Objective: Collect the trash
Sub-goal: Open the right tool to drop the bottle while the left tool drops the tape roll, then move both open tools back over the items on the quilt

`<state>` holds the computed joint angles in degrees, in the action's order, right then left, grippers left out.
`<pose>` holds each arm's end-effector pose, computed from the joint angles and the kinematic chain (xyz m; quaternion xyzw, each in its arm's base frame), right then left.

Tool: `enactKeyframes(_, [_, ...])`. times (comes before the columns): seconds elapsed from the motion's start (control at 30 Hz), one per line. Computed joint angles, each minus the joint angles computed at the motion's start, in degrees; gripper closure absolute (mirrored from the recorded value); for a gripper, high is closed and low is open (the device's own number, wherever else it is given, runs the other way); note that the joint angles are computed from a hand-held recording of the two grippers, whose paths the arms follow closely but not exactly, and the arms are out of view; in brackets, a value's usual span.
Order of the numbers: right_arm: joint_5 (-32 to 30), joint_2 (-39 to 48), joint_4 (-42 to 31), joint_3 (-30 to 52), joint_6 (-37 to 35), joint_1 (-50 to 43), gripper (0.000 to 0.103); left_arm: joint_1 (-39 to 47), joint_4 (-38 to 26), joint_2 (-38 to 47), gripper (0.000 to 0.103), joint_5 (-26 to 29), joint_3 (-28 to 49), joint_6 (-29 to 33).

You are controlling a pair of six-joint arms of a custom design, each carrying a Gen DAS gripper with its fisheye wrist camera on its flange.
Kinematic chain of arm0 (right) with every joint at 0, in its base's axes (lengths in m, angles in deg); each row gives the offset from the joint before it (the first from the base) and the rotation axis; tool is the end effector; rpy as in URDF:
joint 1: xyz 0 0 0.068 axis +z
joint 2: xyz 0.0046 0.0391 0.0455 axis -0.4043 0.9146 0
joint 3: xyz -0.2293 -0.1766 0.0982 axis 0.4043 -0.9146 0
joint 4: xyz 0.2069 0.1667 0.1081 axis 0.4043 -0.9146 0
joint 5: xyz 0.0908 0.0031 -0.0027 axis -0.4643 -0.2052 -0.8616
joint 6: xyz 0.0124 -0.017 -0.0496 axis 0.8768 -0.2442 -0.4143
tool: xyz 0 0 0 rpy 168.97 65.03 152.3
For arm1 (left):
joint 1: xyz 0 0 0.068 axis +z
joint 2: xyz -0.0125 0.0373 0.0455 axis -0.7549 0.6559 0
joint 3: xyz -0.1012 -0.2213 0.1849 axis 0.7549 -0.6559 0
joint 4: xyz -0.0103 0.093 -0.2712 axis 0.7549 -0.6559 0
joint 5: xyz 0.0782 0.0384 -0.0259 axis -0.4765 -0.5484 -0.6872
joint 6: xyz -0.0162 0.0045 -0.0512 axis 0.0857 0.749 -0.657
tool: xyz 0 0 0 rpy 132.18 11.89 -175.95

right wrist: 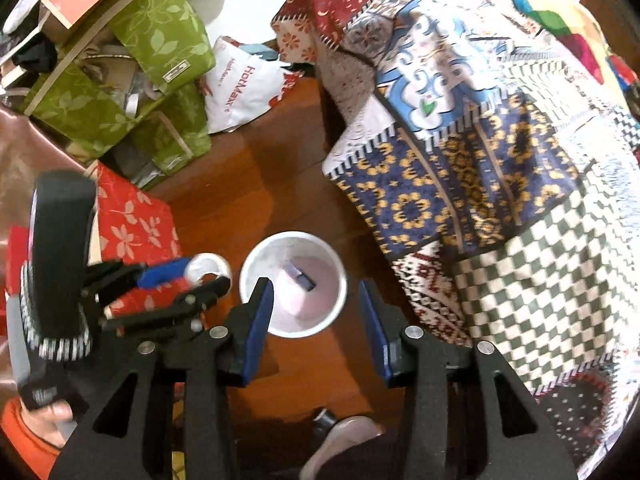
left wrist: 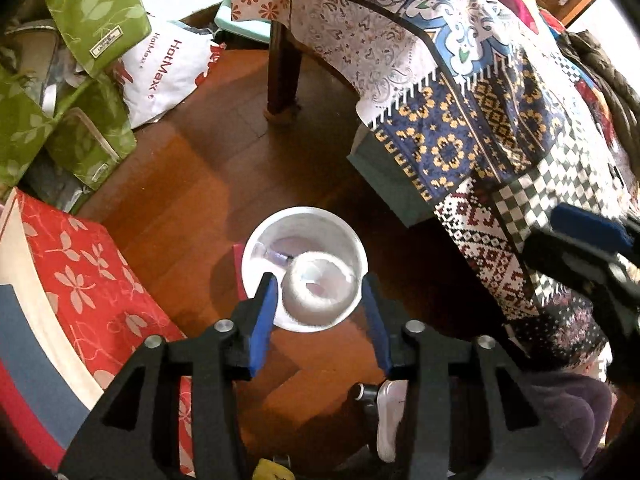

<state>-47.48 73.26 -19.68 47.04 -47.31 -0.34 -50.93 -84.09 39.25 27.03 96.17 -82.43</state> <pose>0.3057 0.1412 0.2889 -0.4046 0.9007 0.1054 0.1176 0.2486 -0.0094 0.2043 -0.2595 0.9552 -0.0566 0.1303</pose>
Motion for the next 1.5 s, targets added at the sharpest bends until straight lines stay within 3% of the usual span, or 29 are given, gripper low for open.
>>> enactKeyframes(0.17, [0.6,-2.4,-0.1,-0.9,-2.2,-1.5,0.062,-1.1,-1.6,-1.3,0.058,-1.0,1.2,-0.2])
enactKeyframes(0.43, [-1.0,-7.9,-1.8,-2.4,-4.0,-3.2,0.062,-8.3,-10.1,-8.7,0.058,-8.8,4.7,-2.6])
enactKeyframes(0.63, [-3.7,-13.5,-4.6,-1.7,-6.3,-6.1,0.062,-13.9,-16.6,-15.0,0.058,-13.2,9.4,-6.9])
enactKeyframes(0.83, [-9.1,-17.9,-9.4,1.8,-9.7,-12.1,0.063,-23.5,-23.5,-17.1,0.058,-21.7,16.8,-13.7])
enactKeyframes(1.2, [-23.3,-19.7,-20.4,12.8,-22.0,-31.3,0.062,-42.9,-33.4,-10.0,0.058,-37.6,34.3,-25.0])
enactKeyframes(1.33, [-28.2,-17.8,-23.3,17.7,-27.0,-39.7,0.058,-47.2,-33.8,-5.0,0.056,-40.9,41.1,-25.0])
enactKeyframes(1.5, [-33.4,-13.6,-24.4,23.6,-29.4,-48.9,0.047,-49.2,-31.2,2.0,0.052,-42.4,49.6,-20.6])
